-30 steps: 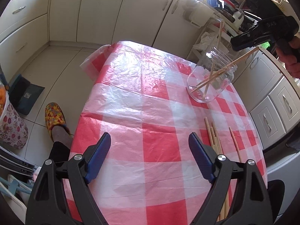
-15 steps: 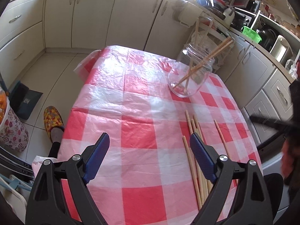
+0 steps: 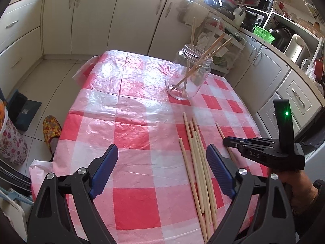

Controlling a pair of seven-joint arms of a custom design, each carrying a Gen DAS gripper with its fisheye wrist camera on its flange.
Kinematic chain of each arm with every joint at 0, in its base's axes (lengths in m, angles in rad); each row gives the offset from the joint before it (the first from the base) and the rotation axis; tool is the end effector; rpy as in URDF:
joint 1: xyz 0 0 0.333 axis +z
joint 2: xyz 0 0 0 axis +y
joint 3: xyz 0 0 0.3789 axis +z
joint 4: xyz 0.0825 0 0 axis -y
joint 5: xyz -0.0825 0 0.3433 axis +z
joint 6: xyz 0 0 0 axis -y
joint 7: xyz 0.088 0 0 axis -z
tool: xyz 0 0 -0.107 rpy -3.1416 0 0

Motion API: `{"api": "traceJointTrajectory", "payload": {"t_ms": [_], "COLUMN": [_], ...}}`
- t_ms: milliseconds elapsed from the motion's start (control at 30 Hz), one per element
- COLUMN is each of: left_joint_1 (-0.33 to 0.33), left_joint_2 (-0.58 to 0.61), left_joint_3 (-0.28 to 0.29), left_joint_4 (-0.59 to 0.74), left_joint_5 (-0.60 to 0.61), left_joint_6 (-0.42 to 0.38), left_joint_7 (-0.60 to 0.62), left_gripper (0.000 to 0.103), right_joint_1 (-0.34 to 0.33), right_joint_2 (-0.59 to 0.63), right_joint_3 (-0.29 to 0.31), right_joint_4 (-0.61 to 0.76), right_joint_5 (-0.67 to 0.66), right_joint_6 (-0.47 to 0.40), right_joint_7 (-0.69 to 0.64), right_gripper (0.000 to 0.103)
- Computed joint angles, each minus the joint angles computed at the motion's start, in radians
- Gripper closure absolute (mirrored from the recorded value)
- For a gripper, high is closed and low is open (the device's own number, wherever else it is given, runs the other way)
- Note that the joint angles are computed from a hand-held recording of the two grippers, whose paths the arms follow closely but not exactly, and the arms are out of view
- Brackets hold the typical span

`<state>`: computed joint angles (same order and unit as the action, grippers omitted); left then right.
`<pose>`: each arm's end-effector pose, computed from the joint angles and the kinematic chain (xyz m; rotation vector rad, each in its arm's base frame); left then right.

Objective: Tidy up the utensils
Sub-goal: 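Grasp another wooden stick from the row with the right gripper, then lower the stick into the jar with the right gripper and open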

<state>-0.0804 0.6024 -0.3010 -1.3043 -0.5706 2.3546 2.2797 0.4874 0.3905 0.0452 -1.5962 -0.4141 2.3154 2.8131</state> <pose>0.7235 -0.2224 0.5216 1.2469 -2.6135 1.1929 0.5979 0.3371 0.5174 -1.4246 2.3581 -0.4151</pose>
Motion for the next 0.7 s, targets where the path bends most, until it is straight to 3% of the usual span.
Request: {"api": "traceJointTrajectory", "payload": {"t_ms": [200, 233, 267, 367, 433, 567, 700], "left_joint_1": [-0.003, -0.003, -0.001, -0.003, -0.002, -0.001, 0.002], "left_joint_2": [0.026, 0.029, 0.031, 0.036, 0.038, 0.037, 0.041], "left_joint_3": [0.008, 0.007, 0.004, 0.001, -0.002, -0.009, -0.012], "left_joint_4": [0.032, 0.034, 0.036, 0.038, 0.040, 0.034, 0.045], "left_joint_5": [0.012, 0.012, 0.010, 0.013, 0.013, 0.002, -0.008], "left_joint_6": [-0.014, -0.013, -0.012, -0.012, -0.017, -0.013, -0.017], "left_joint_7": [-0.032, -0.036, -0.035, -0.037, -0.037, -0.033, -0.032], "left_gripper": [0.019, 0.019, 0.019, 0.019, 0.019, 0.019, 0.019], "right_joint_1": [0.007, 0.012, 0.051, 0.086, 0.097, 0.089, 0.062], "right_joint_2": [-0.070, -0.094, -0.104, -0.115, -0.089, 0.025, 0.194], "right_joint_3": [-0.041, -0.062, -0.117, -0.179, -0.199, -0.207, -0.230], "right_joint_4": [-0.051, -0.075, -0.070, -0.014, 0.066, 0.282, 0.523], "right_joint_5": [-0.153, -0.264, -0.333, -0.641, -0.793, -0.968, -0.935], "right_joint_6": [0.129, 0.206, 0.227, 0.242, 0.207, 0.121, 0.089], "right_joint_7": [0.193, 0.309, 0.372, 0.630, 0.718, 0.735, 0.610], "right_gripper": [0.098, 0.098, 0.098, 0.098, 0.098, 0.098, 0.098]}}
